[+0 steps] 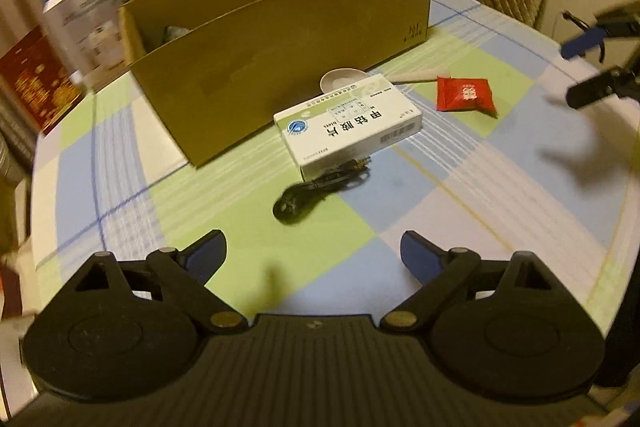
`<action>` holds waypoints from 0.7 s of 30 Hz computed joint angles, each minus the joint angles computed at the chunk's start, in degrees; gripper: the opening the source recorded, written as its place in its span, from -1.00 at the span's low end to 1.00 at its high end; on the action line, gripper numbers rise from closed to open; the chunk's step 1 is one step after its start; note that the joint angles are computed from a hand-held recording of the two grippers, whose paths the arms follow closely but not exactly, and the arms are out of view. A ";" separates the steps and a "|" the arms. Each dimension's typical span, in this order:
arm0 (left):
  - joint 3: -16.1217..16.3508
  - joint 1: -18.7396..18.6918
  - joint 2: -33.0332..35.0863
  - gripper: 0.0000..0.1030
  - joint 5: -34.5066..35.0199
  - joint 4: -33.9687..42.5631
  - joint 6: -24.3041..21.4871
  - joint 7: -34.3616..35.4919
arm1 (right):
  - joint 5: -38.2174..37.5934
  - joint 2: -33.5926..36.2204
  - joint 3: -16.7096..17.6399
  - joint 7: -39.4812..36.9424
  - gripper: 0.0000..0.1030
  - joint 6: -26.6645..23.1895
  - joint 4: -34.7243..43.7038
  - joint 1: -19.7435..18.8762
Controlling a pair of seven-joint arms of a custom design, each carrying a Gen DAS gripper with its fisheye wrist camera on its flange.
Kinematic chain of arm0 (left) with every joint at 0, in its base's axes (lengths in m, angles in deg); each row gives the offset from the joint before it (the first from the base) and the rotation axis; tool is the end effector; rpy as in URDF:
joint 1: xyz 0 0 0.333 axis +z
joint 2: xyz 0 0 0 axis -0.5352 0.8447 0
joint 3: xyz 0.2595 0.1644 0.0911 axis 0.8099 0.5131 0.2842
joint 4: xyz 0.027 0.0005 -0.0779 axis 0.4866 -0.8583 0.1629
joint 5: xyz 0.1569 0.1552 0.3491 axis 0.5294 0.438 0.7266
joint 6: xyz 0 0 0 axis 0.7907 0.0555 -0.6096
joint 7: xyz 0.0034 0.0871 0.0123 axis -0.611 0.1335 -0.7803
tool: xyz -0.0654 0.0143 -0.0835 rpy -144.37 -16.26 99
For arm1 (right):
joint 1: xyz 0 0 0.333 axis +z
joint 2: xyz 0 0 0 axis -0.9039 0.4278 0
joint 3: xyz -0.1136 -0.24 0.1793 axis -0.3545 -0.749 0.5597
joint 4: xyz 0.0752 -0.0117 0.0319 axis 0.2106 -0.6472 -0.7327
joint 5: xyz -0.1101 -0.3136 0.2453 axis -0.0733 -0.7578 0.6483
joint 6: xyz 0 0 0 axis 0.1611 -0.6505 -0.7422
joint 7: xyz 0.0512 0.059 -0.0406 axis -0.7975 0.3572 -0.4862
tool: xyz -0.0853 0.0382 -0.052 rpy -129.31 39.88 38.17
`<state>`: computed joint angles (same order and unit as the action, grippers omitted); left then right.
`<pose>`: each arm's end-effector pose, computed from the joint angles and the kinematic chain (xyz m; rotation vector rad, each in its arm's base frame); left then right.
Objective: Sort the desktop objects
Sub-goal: 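Grasp the black cable with the left tool while the right tool grasps the red candy packet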
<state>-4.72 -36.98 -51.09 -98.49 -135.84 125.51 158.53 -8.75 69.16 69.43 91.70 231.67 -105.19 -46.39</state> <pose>0.6700 -0.1967 0.3752 -0.8669 2.5661 -0.7483 0.5638 0.2831 0.3669 -2.0523 1.4674 -0.4268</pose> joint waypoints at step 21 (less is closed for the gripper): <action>-2.15 0.74 17.52 0.15 0.69 22.91 -13.99 5.62 | 1.90 17.28 0.90 -11.75 -0.14 -7.38 18.69 -1.07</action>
